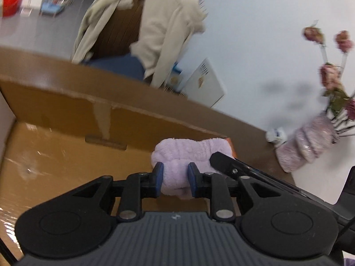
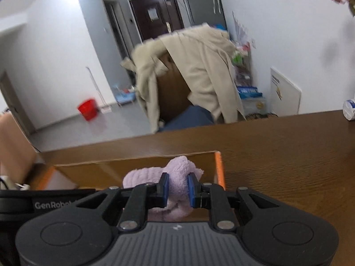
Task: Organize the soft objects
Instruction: 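Carry the pink towel into the cardboard box and open both grippers, then move both grippers back over the pile of soft items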
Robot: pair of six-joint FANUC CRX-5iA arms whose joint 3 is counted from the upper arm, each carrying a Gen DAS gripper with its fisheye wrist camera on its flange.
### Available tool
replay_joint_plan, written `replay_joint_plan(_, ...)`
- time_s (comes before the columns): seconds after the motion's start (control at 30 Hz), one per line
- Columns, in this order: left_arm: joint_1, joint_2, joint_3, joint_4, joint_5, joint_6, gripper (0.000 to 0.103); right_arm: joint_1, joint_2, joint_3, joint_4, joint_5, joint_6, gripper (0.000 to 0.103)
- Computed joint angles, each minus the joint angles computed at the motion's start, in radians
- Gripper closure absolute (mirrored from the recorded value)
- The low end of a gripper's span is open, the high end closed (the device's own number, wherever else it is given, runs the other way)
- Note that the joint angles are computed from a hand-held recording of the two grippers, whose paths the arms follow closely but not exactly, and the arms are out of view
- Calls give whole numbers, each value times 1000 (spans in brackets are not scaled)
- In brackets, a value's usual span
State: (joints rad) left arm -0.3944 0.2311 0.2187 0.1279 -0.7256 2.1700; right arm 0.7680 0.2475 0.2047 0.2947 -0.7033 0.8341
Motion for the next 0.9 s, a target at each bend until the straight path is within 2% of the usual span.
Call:
replay_joint_plan(0.03,-2,10,13,-14,-14,12,72,-6,24,33,-24,-31,21,80)
replay_joint_plan(0.1,-17,10,38,-98,-41,70,61,-11,59,77,-48,-70,52,80)
replay_joint_plan(0.17,-18,13,59,-127,-73,70,54,-5,58,69,-27,-64,59,78)
replay_joint_plan(0.23,-18,5,77,-148,-115,85,53,0,52,61,-16,-66,66,68)
replay_joint_plan(0.37,-40,-37,112,-220,-162,111,47,13,13,37,18,-73,52,64)
replay_joint_plan(0.5,-97,-87,159,-329,-237,125,39,19,-87,-27,25,-39,37,62)
replay_joint_plan(0.57,-136,-128,162,-393,-267,136,35,35,-154,-78,68,-28,19,60)
replay_joint_plan(0.73,-282,-231,158,-590,-363,196,22,90,-319,-216,206,-21,-75,44)
replay_joint_plan(0.9,-455,-292,163,-769,-512,281,15,180,-502,-378,341,-29,-189,33)
